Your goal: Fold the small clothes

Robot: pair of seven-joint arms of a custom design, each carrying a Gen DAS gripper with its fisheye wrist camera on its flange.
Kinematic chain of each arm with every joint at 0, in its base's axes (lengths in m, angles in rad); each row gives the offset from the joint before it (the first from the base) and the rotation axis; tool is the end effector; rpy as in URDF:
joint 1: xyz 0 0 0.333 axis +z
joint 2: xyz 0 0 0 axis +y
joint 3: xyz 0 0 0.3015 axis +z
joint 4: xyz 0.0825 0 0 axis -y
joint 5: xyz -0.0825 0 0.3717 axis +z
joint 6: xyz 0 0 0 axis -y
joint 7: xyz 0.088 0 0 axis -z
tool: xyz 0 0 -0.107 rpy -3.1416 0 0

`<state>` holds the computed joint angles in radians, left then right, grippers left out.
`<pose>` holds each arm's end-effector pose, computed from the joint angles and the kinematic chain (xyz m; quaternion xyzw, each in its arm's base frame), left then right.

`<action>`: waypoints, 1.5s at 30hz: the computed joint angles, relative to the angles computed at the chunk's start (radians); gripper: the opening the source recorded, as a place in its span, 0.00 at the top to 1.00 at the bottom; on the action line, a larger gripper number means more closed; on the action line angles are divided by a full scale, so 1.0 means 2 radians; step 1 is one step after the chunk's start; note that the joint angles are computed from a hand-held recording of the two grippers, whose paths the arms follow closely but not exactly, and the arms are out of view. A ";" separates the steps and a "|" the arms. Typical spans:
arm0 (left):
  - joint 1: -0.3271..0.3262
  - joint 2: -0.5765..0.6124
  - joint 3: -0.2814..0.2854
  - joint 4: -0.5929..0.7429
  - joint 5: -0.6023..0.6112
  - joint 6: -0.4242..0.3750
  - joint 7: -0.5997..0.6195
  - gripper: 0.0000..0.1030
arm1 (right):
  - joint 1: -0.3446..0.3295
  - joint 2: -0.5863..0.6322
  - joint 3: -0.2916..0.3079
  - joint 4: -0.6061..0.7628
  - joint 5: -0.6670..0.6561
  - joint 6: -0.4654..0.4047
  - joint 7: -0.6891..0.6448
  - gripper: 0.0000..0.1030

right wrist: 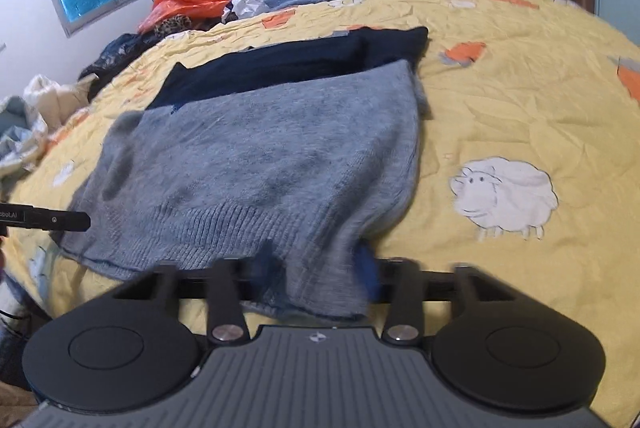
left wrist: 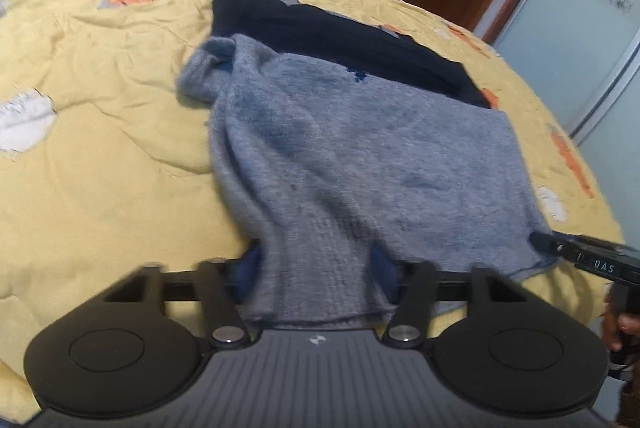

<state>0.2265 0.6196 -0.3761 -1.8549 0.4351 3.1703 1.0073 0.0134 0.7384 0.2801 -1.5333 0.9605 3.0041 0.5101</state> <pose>0.6621 -0.1048 0.2906 -0.6958 0.6160 -0.3418 0.1397 0.7127 0.1093 0.2832 -0.7302 0.5411 -0.1590 0.3857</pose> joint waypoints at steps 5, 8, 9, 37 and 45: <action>0.023 -0.005 -0.016 -0.014 -0.014 0.008 -0.013 0.88 | -0.044 0.001 0.058 0.001 0.053 0.004 -0.058 0.77; 0.028 -0.025 -0.016 -0.036 -0.001 0.035 -0.021 0.89 | -0.089 -0.017 0.089 -0.004 0.120 -0.053 -0.103 0.78; 0.042 -0.031 -0.028 -0.046 0.007 0.049 -0.022 0.89 | -0.101 -0.027 0.094 -0.010 0.138 -0.073 -0.115 0.78; 0.107 -0.054 -0.062 -0.002 0.202 0.107 -0.202 0.89 | -0.071 -0.067 -0.019 0.032 0.322 -0.265 -0.122 0.78; 0.083 -0.001 -0.071 0.101 0.165 0.036 -0.142 0.89 | -0.047 0.036 -0.016 0.184 0.259 -0.225 -0.027 0.78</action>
<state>0.3933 0.6183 -0.5182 -1.6521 0.7652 3.2421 0.7230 -0.0804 0.8107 0.2488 -1.1652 1.4794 2.5550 0.4562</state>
